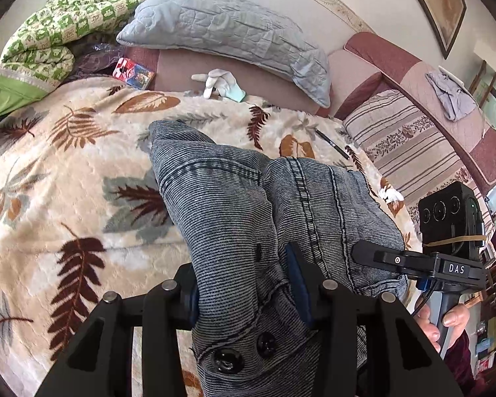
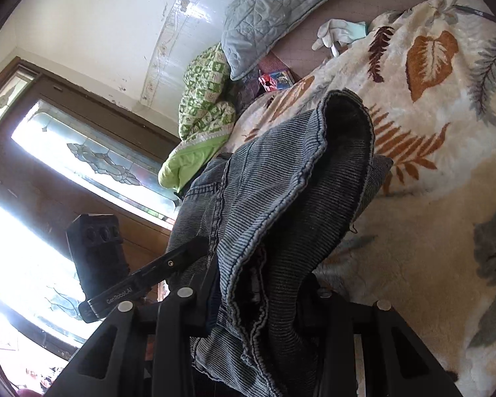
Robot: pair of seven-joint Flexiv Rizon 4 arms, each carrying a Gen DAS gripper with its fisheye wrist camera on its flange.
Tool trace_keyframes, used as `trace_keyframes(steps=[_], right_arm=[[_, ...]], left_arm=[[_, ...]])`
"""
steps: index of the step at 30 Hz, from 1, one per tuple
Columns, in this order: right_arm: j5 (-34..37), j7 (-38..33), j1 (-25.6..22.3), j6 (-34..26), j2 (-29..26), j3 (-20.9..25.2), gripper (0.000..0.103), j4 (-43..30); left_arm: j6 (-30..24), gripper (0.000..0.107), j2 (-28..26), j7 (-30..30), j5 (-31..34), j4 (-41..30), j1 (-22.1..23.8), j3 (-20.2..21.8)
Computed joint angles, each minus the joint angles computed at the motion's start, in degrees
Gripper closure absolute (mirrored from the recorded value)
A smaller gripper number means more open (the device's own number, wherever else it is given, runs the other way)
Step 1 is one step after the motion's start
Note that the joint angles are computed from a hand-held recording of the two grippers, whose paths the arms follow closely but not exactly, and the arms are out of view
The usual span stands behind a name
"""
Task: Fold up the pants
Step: 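Hold both tools pressed on the folded jeans stack to flatten it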
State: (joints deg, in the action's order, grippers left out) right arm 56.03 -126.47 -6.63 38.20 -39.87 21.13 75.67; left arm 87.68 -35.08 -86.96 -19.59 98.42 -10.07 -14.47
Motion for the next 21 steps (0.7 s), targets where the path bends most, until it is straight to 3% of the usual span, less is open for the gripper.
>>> trace_keyframes(steps=[3,13,21], right_arm=[[-0.2,2.0,1.0,0.6,-0.6,-0.2,0.067,-2.9],[-3.1,5.5,4.5,3.0,-5.5,0.7,0.067,-13.3],[-7.8,8.8,7.2,2.6,-12.9,1.2,0.067,-21.1]], left_arm=[[-4.3,0.061,-0.6,-3.7,2.4,-5.8,-5.6,8.5],[-7.4,0.061,-4.9,-14.7,11.7,-16.9,-11.8,21.8],[-12.5,0.061,-9.4,-21.1,17.8,-23.7,-11.5,24.6]])
